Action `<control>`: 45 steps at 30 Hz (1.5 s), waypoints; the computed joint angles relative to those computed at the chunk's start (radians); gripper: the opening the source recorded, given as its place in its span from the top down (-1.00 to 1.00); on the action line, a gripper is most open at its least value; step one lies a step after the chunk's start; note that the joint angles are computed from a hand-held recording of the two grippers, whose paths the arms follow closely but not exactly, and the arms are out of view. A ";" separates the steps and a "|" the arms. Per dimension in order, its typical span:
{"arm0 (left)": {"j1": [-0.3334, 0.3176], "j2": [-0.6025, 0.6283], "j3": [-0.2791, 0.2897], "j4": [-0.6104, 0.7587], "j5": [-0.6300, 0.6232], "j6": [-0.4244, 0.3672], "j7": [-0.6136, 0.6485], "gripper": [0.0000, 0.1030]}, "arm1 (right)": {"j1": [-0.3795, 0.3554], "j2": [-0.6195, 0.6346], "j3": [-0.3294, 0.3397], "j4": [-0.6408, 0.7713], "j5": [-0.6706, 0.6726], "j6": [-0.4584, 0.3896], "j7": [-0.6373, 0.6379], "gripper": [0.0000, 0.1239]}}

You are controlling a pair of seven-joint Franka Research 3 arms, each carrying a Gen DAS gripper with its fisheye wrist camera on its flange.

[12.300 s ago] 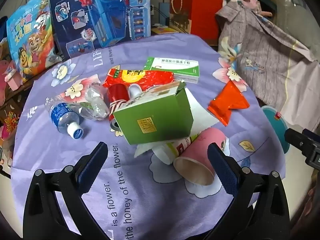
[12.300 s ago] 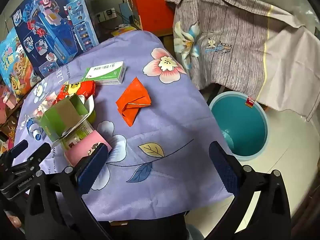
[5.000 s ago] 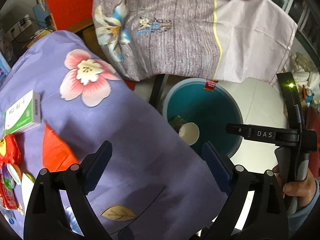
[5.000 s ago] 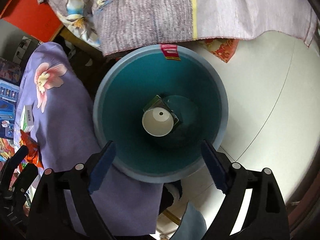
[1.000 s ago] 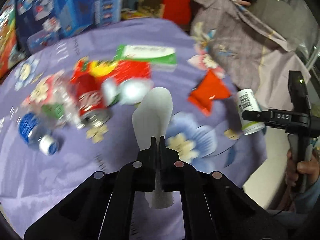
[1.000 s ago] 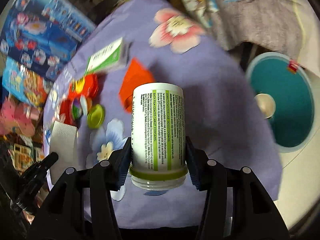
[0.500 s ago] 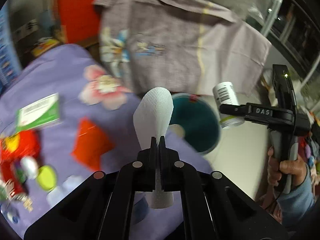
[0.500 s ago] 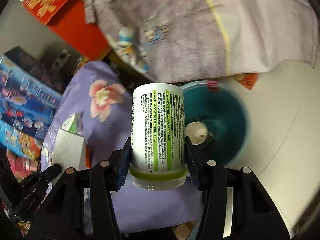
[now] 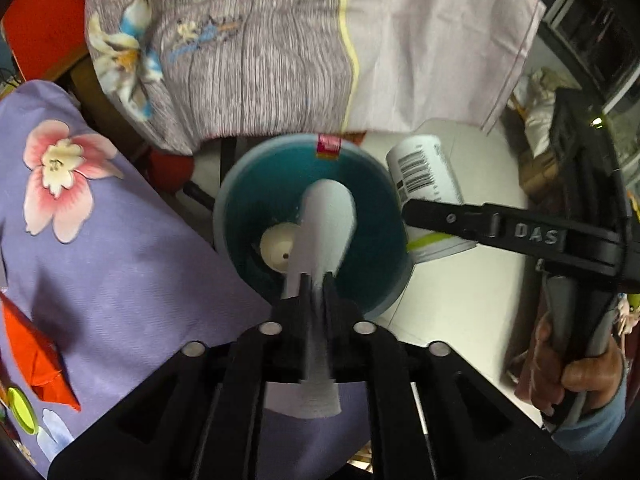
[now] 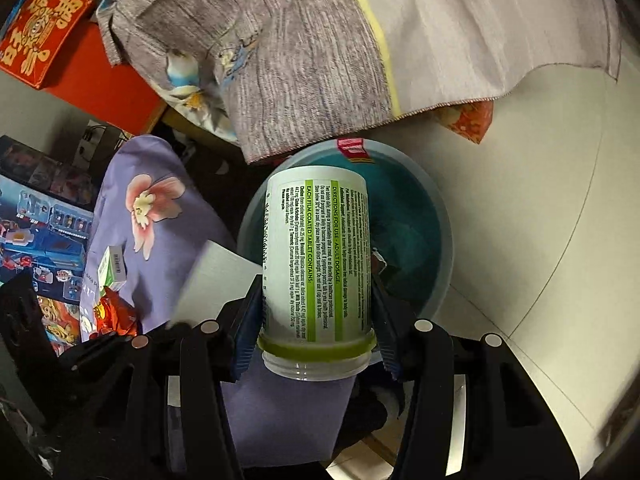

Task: Collect trash
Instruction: 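Carry the pill bottle and tissue over the bin and release both, then grasp the orange wrapper with the right gripper while the left gripper grasps the red can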

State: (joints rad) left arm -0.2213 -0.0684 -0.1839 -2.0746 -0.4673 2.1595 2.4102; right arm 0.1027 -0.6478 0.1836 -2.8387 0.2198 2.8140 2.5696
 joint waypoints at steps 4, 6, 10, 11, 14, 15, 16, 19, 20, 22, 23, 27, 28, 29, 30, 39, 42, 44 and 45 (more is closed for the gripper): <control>0.000 0.014 -0.007 -0.006 0.034 0.040 -0.030 0.08 | 0.012 0.013 -0.017 -0.010 0.014 0.018 -0.015 0.21; 0.001 0.018 -0.006 -0.006 0.036 0.051 -0.035 -0.04 | 0.013 0.023 -0.020 -0.009 0.017 0.021 -0.021 0.21; 0.002 0.015 -0.007 -0.012 0.036 0.062 -0.034 -0.17 | 0.019 0.047 -0.025 -0.006 0.029 0.037 -0.030 0.21; 0.002 0.017 -0.007 -0.010 0.038 0.060 -0.037 -0.20 | 0.016 0.051 -0.023 -0.003 0.028 0.037 -0.031 0.21; 0.002 0.017 -0.009 -0.013 0.040 0.071 -0.038 -0.24 | 0.001 0.065 -0.011 0.010 0.013 0.030 -0.029 0.21; 0.001 0.015 -0.009 -0.016 0.044 0.081 -0.038 -0.25 | 0.004 0.072 -0.017 0.014 0.016 0.029 -0.031 0.21; 0.001 0.014 -0.009 -0.017 0.043 0.085 -0.038 -0.26 | 0.006 0.075 -0.021 0.015 0.018 0.031 -0.033 0.21; 0.003 0.007 -0.002 -0.013 0.022 0.080 -0.020 -0.31 | -0.010 0.076 -0.010 0.029 -0.003 0.016 -0.033 0.21; 0.004 0.003 -0.001 -0.014 0.018 0.081 -0.016 -0.33 | -0.009 0.077 -0.012 0.032 -0.004 0.014 -0.035 0.21; 0.006 -0.006 0.004 -0.014 0.003 0.080 -0.011 -0.38 | -0.016 0.075 -0.005 0.042 -0.016 0.000 -0.031 0.12; 0.007 -0.011 0.007 -0.014 -0.008 0.077 -0.006 -0.42 | -0.016 0.073 -0.004 0.045 -0.019 -0.005 -0.028 0.04; 0.012 -0.033 0.021 -0.024 -0.033 0.083 0.009 -0.54 | -0.030 0.047 0.016 0.052 -0.042 -0.037 0.005 -0.16; 0.014 -0.040 0.026 -0.027 -0.040 0.084 0.014 -0.55 | -0.029 0.038 0.018 0.052 -0.043 -0.045 0.014 -0.19; 0.017 -0.045 0.032 -0.027 -0.044 0.080 0.017 -0.58 | -0.031 0.030 0.023 0.054 -0.048 -0.056 0.025 -0.19; 0.020 -0.048 0.036 -0.027 -0.046 0.077 0.017 -0.59 | -0.033 0.025 0.029 0.058 -0.055 -0.068 0.035 -0.19; 0.070 -0.091 0.094 -0.039 -0.081 0.045 0.043 -0.78 | 0.006 0.037 0.050 0.121 -0.081 -0.141 0.096 -0.25; 0.098 -0.100 0.120 -0.039 -0.093 0.045 0.058 -0.81 | 0.020 0.079 0.066 0.179 -0.107 -0.162 0.109 -0.25; 0.117 -0.099 0.134 -0.034 -0.098 0.045 0.061 -0.82 | 0.033 0.113 0.070 0.218 -0.124 -0.170 0.112 -0.25; 0.127 -0.098 0.140 -0.032 -0.101 0.047 0.065 -0.82 | 0.041 0.137 0.073 0.244 -0.133 -0.173 0.112 -0.25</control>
State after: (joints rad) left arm -0.0945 -0.1667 -0.0434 -2.1065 -0.5685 2.2065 2.4751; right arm 0.1438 -0.5106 0.2566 -2.5945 0.0871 2.6408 2.6815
